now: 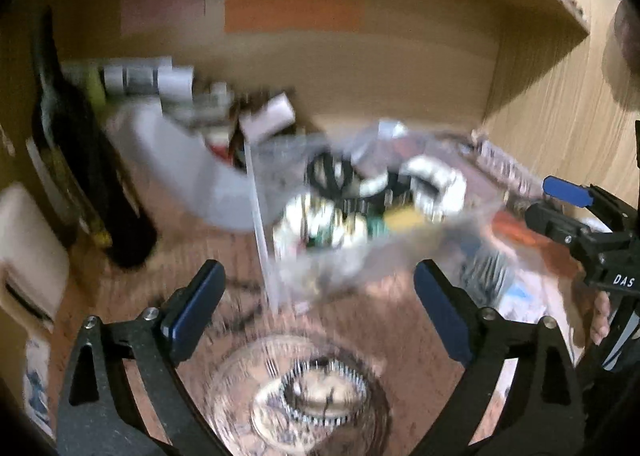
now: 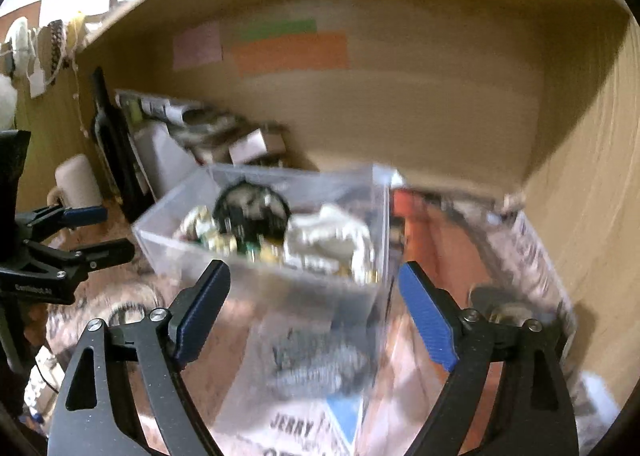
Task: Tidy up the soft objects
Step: 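Grasp the bagged steel wool with the right tool while the left tool grasps the chain bracelet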
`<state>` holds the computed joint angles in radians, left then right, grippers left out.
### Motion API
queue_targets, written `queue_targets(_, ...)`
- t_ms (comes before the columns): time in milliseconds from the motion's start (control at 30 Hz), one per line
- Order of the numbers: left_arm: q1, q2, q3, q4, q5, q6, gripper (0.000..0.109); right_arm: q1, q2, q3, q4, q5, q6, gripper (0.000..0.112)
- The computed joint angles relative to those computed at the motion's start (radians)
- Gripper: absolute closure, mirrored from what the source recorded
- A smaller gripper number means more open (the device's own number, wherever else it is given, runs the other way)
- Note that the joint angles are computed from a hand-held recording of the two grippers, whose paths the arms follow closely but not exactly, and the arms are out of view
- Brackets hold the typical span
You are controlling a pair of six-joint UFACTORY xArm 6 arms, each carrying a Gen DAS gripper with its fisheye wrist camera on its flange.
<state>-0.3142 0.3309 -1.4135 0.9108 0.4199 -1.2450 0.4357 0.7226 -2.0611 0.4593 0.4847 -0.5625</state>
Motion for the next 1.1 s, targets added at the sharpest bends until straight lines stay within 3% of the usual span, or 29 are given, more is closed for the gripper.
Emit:
queue_targets(133,0.000,0.021,0.042,-0.148,-0.026,0.093,0.012,-0.009,-0.007,0.051,-0.039,0.025,0.035,0.028)
queue_targets(433,-0.029,0.045,0.072,-0.202,0.029,0.130,0.012,-0.017,0.063,-0.020,-0.124,0.163,0.101,0.028)
queue_targets(567,-0.041,0.054,0.080,-0.153,0.040,0.095,0.012,-0.021,0.090,-0.058,-0.128,0.225,0.102,0.031)
queue_targets(633,-0.047,0.051,0.085,-0.088,0.043,0.038,0.013,-0.023,0.098,-0.069,-0.119,0.239,0.095,0.042)
queue_targets(733,-0.046,0.045,0.097,-0.031,0.025,-0.018,0.024,-0.025,0.096,-0.067,-0.100,0.239,0.081,0.053)
queue_targets(800,-0.046,0.035,0.109,-0.015,0.013,-0.037,0.036,-0.026,0.090,-0.055,-0.089,0.232,0.072,0.055)
queue_targets(1100,-0.058,-0.010,0.158,0.045,0.013,-0.092,0.069,-0.025,0.031,0.033,-0.019,0.181,0.022,0.067)
